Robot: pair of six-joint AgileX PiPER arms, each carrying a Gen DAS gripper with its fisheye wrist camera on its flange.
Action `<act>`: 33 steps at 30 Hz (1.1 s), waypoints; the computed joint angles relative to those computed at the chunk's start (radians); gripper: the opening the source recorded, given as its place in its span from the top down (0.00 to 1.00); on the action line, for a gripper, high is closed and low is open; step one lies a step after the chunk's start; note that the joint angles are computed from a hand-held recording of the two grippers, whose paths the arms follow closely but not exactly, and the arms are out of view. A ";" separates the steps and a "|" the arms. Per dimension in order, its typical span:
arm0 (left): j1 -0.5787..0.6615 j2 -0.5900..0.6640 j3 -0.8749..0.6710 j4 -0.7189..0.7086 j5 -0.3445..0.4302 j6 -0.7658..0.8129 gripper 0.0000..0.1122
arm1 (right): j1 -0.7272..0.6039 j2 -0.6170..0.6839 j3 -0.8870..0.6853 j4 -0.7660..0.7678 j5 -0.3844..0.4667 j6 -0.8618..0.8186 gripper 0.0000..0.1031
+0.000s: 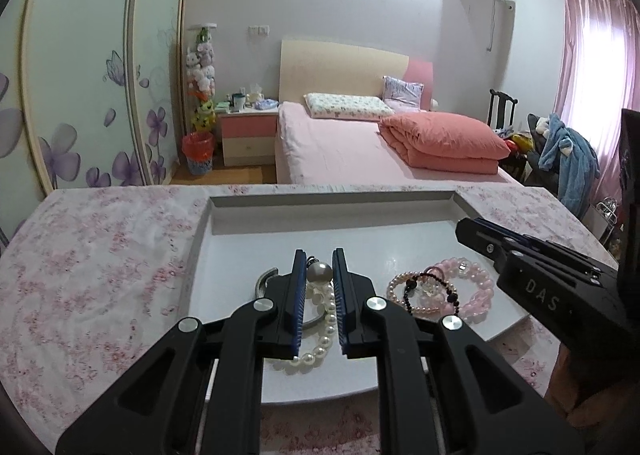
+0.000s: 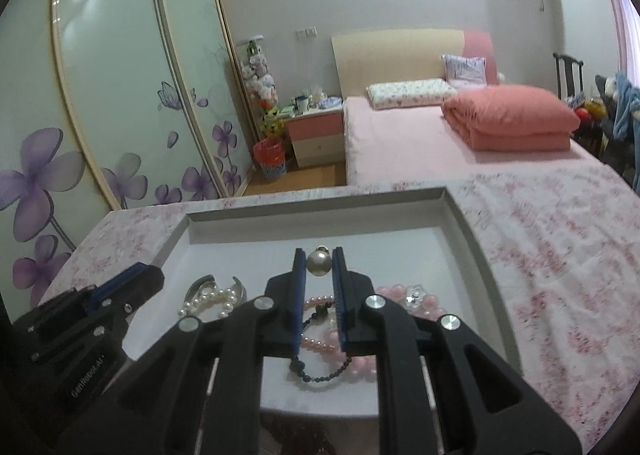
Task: Organize jewelry
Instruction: 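Open both tools to drop the pearl earrings in the tray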
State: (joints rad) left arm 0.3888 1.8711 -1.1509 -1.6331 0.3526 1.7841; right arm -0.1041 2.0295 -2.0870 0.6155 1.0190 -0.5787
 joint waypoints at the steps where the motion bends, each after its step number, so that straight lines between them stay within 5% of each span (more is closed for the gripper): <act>1: 0.000 0.007 -0.006 0.010 0.000 -0.008 0.87 | 0.001 0.011 -0.014 -0.002 0.007 0.005 0.87; 5: -0.005 0.037 -0.039 0.075 0.005 -0.072 0.87 | 0.005 0.039 -0.047 -0.009 0.034 0.017 0.85; 8: -0.002 0.047 -0.053 0.109 0.005 -0.111 0.87 | -0.003 0.037 -0.038 0.000 0.035 0.019 0.70; 33: 0.061 -0.076 0.060 0.081 0.038 -0.063 0.86 | -0.067 -0.075 0.075 0.042 0.024 -0.029 0.70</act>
State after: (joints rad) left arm 0.4499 1.7951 -1.0906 -1.5517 0.3906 1.7210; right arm -0.1708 1.9544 -2.0116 0.6579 1.0425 -0.6073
